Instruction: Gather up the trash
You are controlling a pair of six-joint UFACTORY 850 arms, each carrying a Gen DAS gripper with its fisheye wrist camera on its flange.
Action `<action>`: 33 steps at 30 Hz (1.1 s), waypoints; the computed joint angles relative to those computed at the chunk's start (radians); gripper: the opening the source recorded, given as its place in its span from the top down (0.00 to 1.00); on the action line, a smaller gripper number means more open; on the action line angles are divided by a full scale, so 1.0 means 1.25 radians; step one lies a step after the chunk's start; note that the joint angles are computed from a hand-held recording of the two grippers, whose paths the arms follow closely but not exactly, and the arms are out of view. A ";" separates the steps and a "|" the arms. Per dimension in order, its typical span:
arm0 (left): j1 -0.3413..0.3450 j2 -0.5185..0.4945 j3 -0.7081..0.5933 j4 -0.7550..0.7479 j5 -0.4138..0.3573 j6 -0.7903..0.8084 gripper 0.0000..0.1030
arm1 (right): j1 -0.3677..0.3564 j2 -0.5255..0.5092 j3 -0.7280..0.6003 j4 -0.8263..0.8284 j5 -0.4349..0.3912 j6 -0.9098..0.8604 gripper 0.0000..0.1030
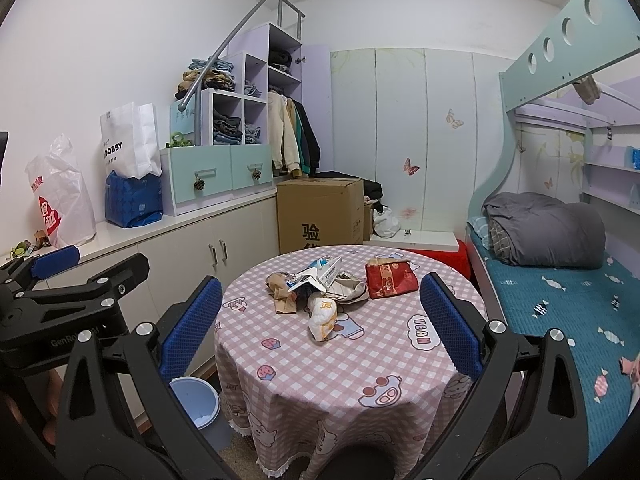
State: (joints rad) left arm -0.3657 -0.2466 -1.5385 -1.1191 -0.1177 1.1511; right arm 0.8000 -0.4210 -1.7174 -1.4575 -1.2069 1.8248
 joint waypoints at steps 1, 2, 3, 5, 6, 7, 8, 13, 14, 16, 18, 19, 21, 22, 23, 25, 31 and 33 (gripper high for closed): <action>0.000 0.000 0.004 -0.026 0.002 0.027 0.04 | 0.000 0.000 -0.003 0.001 0.001 -0.002 0.06; 0.000 0.000 0.003 -0.019 0.001 0.020 0.04 | 0.000 -0.001 -0.006 0.002 0.000 -0.005 0.06; 0.000 0.000 0.003 -0.022 0.001 0.024 0.04 | 0.000 -0.002 -0.008 0.003 -0.001 -0.006 0.06; 0.002 -0.002 0.000 -0.009 -0.002 0.011 0.04 | 0.000 -0.001 -0.002 0.003 0.001 0.000 0.06; 0.002 -0.003 -0.003 -0.001 -0.003 0.002 0.04 | 0.000 0.000 0.005 0.002 0.001 0.005 0.06; 0.002 -0.003 -0.002 0.001 -0.001 0.001 0.04 | 0.000 -0.001 0.000 0.003 0.000 0.001 0.06; 0.002 -0.003 -0.003 0.006 -0.002 -0.005 0.04 | 0.000 0.000 0.002 0.003 0.001 0.002 0.06; 0.004 -0.011 -0.007 0.054 -0.002 -0.050 0.04 | -0.002 0.000 0.005 0.006 0.004 0.007 0.06; 0.004 -0.013 -0.013 0.097 -0.006 -0.092 0.04 | -0.003 0.002 0.011 0.008 0.006 0.012 0.06; 0.004 -0.021 -0.022 0.161 -0.007 -0.155 0.04 | -0.006 0.002 0.017 0.012 0.017 0.019 0.06; 0.003 -0.034 -0.035 0.271 -0.011 -0.262 0.04 | -0.013 0.010 0.036 0.018 0.041 0.039 0.06; 0.002 -0.041 -0.042 0.334 -0.015 -0.325 0.04 | -0.018 0.012 0.041 0.021 0.055 0.047 0.06; 0.000 -0.054 -0.056 0.428 -0.024 -0.417 0.04 | -0.029 0.017 0.054 0.034 0.081 0.064 0.06; -0.001 -0.068 -0.068 0.473 -0.035 -0.459 0.04 | -0.037 0.018 0.059 0.044 0.095 0.071 0.06; -0.001 -0.078 -0.078 0.488 -0.046 -0.472 0.04 | -0.047 0.016 0.058 0.053 0.109 0.072 0.06; -0.002 -0.112 -0.112 0.525 -0.087 -0.507 0.04 | -0.063 0.016 0.065 0.078 0.131 0.073 0.06; -0.005 -0.233 -0.240 0.521 -0.209 -0.497 0.04 | -0.127 0.003 0.072 0.169 0.188 0.046 0.06; -0.007 -0.272 -0.285 0.532 -0.236 -0.513 0.04 | -0.150 -0.002 0.074 0.188 0.211 0.040 0.06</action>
